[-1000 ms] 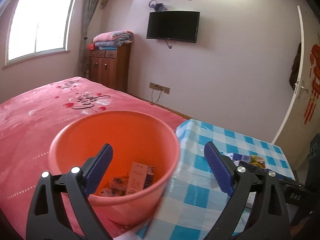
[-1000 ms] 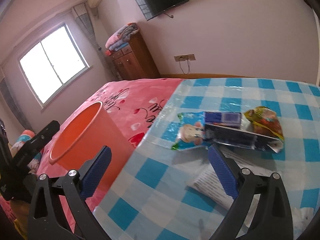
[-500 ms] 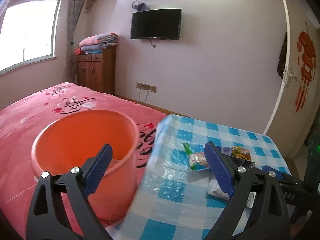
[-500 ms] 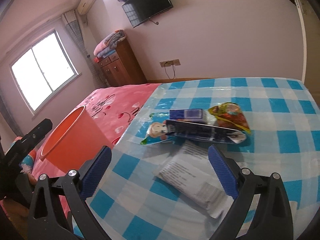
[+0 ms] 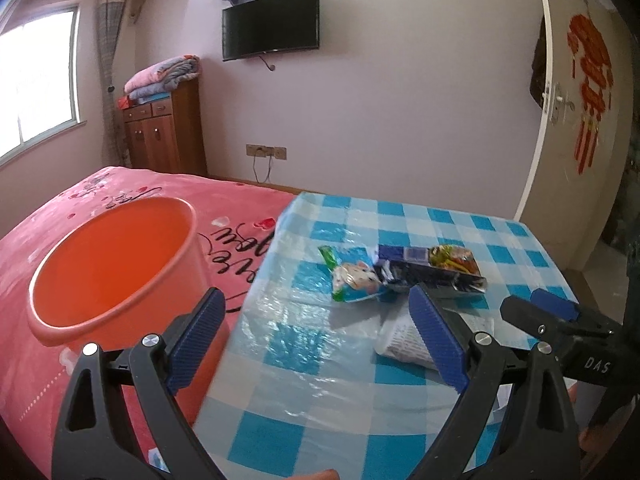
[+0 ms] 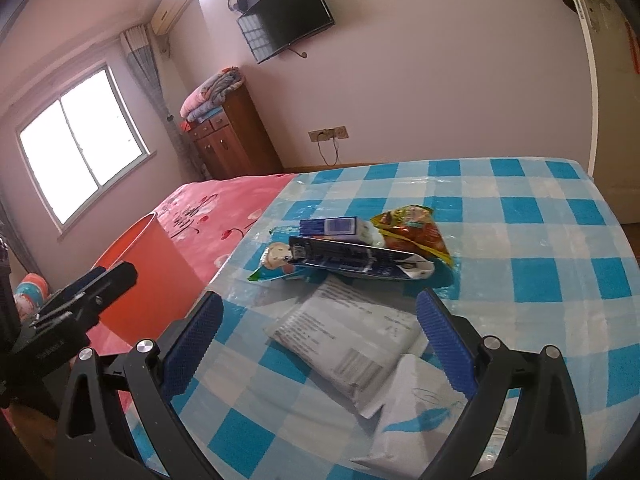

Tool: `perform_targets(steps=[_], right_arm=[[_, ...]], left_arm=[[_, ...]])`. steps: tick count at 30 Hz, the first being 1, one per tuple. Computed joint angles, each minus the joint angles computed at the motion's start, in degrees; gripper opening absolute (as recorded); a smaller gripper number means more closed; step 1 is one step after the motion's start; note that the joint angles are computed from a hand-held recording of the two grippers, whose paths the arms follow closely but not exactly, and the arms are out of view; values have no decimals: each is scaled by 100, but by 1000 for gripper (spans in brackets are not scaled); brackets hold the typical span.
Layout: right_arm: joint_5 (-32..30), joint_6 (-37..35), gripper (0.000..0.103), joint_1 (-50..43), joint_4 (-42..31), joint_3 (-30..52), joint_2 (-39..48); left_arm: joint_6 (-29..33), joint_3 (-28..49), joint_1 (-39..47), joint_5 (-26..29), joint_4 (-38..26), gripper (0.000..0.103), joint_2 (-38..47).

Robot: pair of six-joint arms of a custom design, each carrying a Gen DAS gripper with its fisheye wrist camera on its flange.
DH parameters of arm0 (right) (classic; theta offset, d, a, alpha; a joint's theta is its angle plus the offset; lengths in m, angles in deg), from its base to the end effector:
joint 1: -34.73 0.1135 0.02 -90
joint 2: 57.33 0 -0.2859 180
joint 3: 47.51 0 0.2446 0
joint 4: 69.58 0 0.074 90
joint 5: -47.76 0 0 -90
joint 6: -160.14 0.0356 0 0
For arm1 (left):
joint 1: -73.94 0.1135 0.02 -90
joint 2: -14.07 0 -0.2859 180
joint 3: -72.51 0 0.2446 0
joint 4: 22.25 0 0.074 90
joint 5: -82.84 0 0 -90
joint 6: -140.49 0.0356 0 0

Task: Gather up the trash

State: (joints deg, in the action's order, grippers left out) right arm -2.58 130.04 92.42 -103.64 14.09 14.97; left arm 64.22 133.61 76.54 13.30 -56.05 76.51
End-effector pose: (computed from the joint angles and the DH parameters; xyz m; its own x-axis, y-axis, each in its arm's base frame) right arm 0.1504 0.1953 0.2690 -0.5421 0.3889 -0.7449 0.1208 0.9133 0.3889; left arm 0.2204 -0.0024 0.2994 -0.5009 0.1999 -0.8421 0.3726 0.9280 -0.0014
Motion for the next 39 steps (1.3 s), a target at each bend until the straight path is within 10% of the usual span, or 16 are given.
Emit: perform_targets(steps=[23, 39], right_arm=[[-638, 44, 96, -1069, -82, -1640, -1882], [-1623, -413, 96, -2314, 165, -2332, -2725]], left_arm=[[-1055, 401, -2257, -1628, 270, 93, 1261], [-1559, 3428, -2857, -1879, -829, 93, 4207]])
